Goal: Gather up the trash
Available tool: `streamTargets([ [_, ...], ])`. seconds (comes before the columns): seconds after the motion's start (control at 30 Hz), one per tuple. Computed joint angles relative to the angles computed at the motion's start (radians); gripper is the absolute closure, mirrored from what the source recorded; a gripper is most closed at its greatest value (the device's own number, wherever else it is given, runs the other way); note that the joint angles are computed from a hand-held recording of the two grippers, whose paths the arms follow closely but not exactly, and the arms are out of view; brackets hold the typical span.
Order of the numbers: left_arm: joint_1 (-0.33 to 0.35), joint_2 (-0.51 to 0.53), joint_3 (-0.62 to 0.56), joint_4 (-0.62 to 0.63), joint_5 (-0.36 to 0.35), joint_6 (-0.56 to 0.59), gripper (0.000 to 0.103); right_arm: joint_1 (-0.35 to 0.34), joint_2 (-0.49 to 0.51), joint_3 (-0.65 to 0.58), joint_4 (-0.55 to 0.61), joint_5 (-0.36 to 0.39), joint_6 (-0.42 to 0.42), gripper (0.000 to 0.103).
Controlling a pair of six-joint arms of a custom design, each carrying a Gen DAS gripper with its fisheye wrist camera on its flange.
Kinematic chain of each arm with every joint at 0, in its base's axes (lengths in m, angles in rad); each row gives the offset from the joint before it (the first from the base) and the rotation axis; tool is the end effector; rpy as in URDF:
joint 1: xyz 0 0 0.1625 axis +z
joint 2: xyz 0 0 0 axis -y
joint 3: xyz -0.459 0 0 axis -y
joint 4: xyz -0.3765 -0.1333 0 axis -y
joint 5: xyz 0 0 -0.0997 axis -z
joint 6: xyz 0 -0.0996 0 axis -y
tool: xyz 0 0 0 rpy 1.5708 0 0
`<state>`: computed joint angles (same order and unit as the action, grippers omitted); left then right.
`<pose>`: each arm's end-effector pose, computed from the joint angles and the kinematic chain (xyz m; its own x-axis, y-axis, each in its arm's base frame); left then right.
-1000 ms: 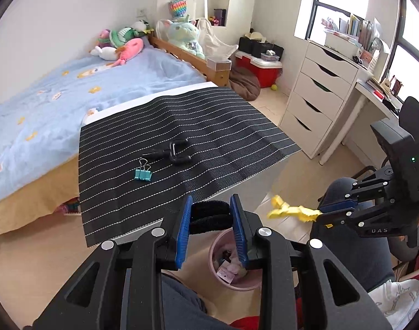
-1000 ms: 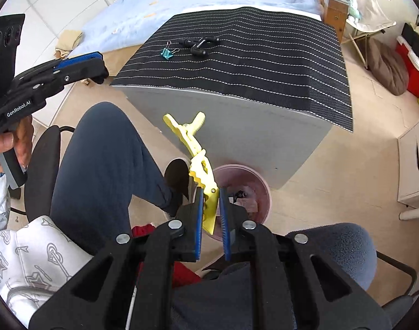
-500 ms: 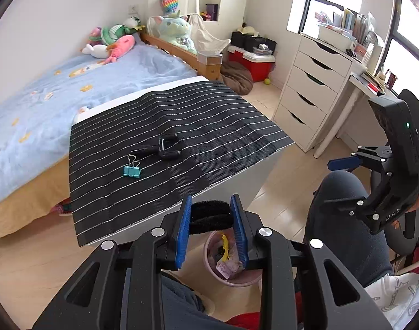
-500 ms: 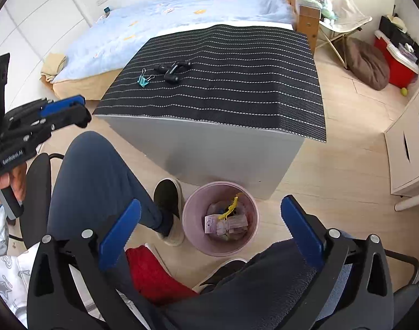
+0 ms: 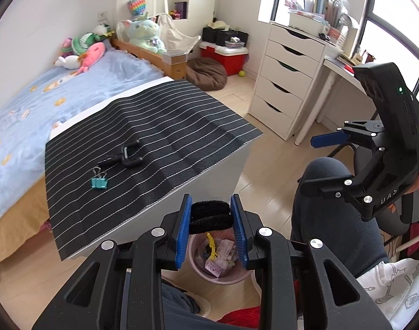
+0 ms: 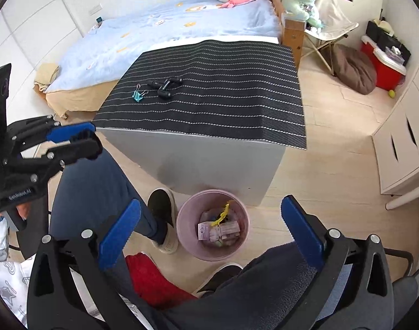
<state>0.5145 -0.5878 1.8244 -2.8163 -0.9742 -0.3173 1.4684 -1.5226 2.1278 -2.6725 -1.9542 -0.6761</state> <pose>-0.4343 -0.4629 -0.0201 -0.6625 0.5283 -0.5310 0.6987 0.6914 -0.1837 0.0482 -0.4708 0.3730 -0.7616 -0.3351 0.5546 -0.4958 0.8525 -0.1658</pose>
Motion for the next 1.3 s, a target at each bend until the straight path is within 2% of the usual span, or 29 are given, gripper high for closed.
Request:
streamTargets([
  [0.33,-0.004,0.060,-0.080,0.036,-0.070,0.083,0.075,-0.037,-0.069,0.017,-0.017,0.020,0.018,0.003],
  [0.47,-0.003,0.078,-0.110,0.053,-0.086,0.099,0.070,-0.059,-0.088,0.019,-0.020,0.031,0.023,0.003],
  [0.53,-0.001,0.085,-0.120,0.060,-0.084,0.097,0.051,-0.068,-0.094,0.017,-0.019,0.038,0.025,0.003],
  [0.6,-0.001,0.087,-0.117,0.042,-0.077,0.087,0.021,-0.075,-0.097,0.016,-0.019,0.043,0.027,0.003],
  [0.67,-0.002,0.088,-0.115,0.034,-0.067,0.078,0.014,-0.081,-0.099,0.015,-0.018,0.051,0.027,0.003],
  [0.8,-0.007,0.089,-0.111,0.042,-0.032,0.076,0.008,-0.081,-0.095,0.018,-0.018,0.062,0.025,0.003],
  [1.3,-0.007,0.052,-0.057,0.003,0.023,0.023,0.008,-0.058,-0.085,0.022,-0.011,0.077,0.009,0.003],
])
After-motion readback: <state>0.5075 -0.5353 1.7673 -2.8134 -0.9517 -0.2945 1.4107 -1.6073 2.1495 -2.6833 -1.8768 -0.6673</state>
